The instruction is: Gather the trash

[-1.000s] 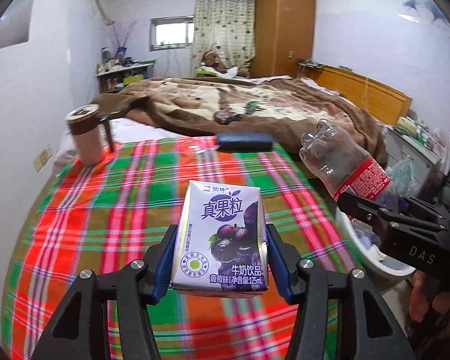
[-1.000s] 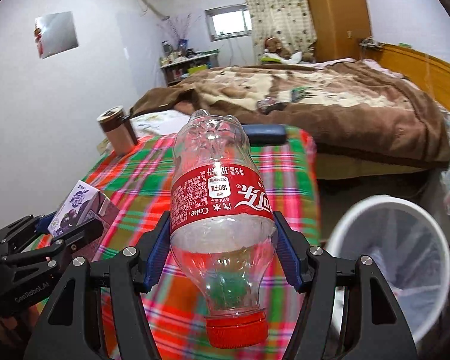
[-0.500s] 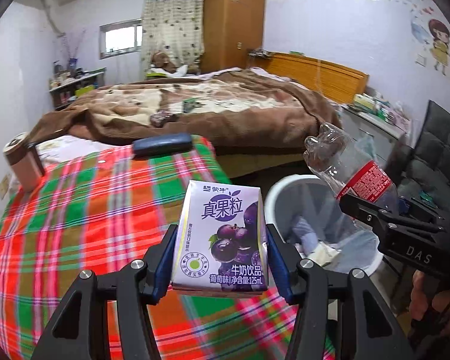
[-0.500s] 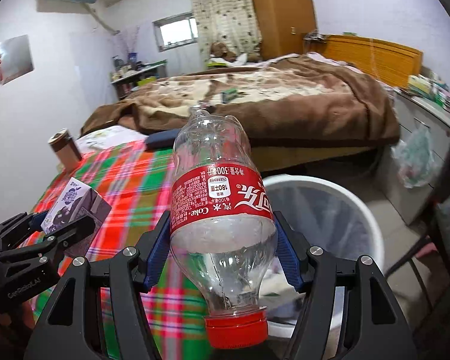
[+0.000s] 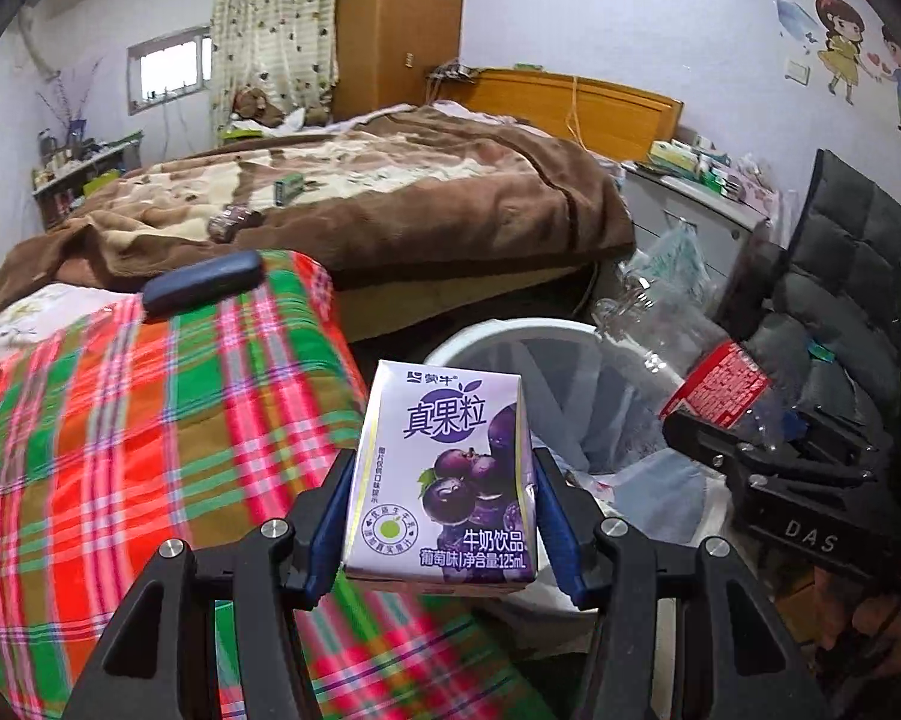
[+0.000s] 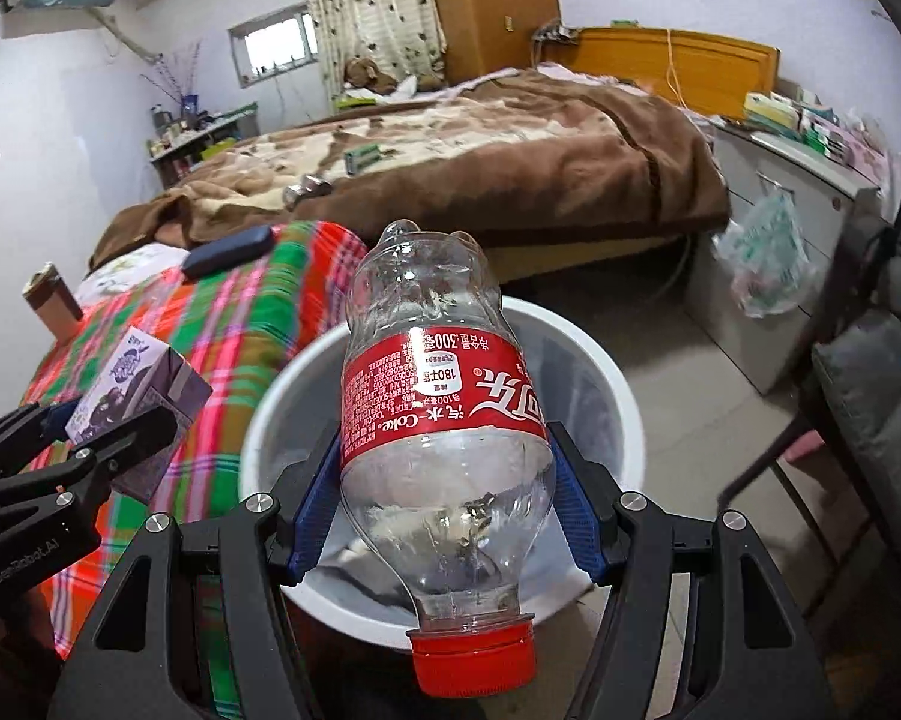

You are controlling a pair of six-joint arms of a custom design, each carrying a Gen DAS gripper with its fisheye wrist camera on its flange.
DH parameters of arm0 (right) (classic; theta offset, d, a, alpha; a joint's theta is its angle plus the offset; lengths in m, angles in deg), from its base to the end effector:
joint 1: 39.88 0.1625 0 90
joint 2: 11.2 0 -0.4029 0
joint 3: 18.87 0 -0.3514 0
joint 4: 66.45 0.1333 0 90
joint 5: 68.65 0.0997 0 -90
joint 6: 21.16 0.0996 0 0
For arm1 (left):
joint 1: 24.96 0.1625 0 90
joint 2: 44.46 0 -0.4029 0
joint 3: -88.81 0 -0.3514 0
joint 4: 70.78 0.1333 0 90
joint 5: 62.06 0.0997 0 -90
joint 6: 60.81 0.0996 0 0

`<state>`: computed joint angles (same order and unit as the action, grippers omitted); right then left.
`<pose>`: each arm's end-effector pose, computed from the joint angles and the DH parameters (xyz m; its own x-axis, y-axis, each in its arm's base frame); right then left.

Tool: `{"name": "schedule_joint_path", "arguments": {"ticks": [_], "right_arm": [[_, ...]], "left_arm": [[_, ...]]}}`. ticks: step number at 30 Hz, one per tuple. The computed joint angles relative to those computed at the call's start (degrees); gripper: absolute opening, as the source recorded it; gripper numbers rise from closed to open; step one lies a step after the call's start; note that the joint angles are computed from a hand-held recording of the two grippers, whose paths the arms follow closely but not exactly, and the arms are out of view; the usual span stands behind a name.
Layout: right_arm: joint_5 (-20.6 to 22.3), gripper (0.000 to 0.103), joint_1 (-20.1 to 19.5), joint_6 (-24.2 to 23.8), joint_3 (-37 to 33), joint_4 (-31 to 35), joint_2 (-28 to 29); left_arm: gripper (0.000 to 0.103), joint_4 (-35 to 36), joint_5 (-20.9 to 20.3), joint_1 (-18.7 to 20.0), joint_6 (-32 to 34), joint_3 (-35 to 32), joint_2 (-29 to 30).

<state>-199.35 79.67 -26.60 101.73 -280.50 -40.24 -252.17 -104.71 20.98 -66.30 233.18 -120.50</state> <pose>0.2899 -0.3728 -0.0033 -0.7891 -0.1384 0.5985 -0.4930 0.7239 -0.4826 -0.0916 -0.3916 0.2039 -0.7453 0.1997 -0.6362 0.5712 0.6834 -0.4546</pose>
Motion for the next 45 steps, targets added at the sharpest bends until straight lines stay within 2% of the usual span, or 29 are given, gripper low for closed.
{"name": "schedule_joint_path", "arguments": {"ticks": [7, 10, 14, 18, 25, 29, 35, 42, 45], "right_arm": [[-1.81, 0.066, -1.74, 0.28, 0.72, 1.58, -0.58], [-2.45, 0.066, -2.50, 0.19, 0.49, 3.79, -0.92], [-4.69, 0.066, -2.60, 1.07, -0.09, 5.06, -0.54], [-4.29, 0.066, -2.64, 0.50, 0.39, 2.72, -0.62], [-4.32, 0.066, -1.74, 1.41, 1.37, 1.36, -1.16], [-4.82, 0.066, -0.15, 1.29, 2.01, -2.01, -0.51], [-7.54, 0.066, 3.28, 1.86, 3.89, -7.66, 0.95], [-10.22, 0.066, 6.39, 1.54, 4.58, -13.24, 3.30], [-10.01, 0.066, 7.04, 2.48, 5.20, -14.58, 3.83]], "left_arm": [[0.056, -2.33, -0.39, 0.59, 0.30, -1.12, 4.40], [0.056, -1.97, -1.77, 1.43, 0.19, -1.78, 4.88], [0.056, -2.24, -1.02, 1.77, 0.34, -2.35, 5.98], [0.061, -2.95, -0.74, 1.81, 0.59, -2.32, 6.15], [0.062, -3.09, -0.59, 0.89, 0.05, -1.09, 4.36], [0.062, -3.12, 0.82, -1.28, -1.10, 1.30, 2.64], [0.062, -1.87, 6.57, -6.59, -5.87, 6.42, -0.86], [0.062, 5.38, 12.37, -13.75, -15.40, 12.44, -7.62], [0.062, 9.60, 12.72, -16.27, -19.44, 14.62, -11.72]]}}
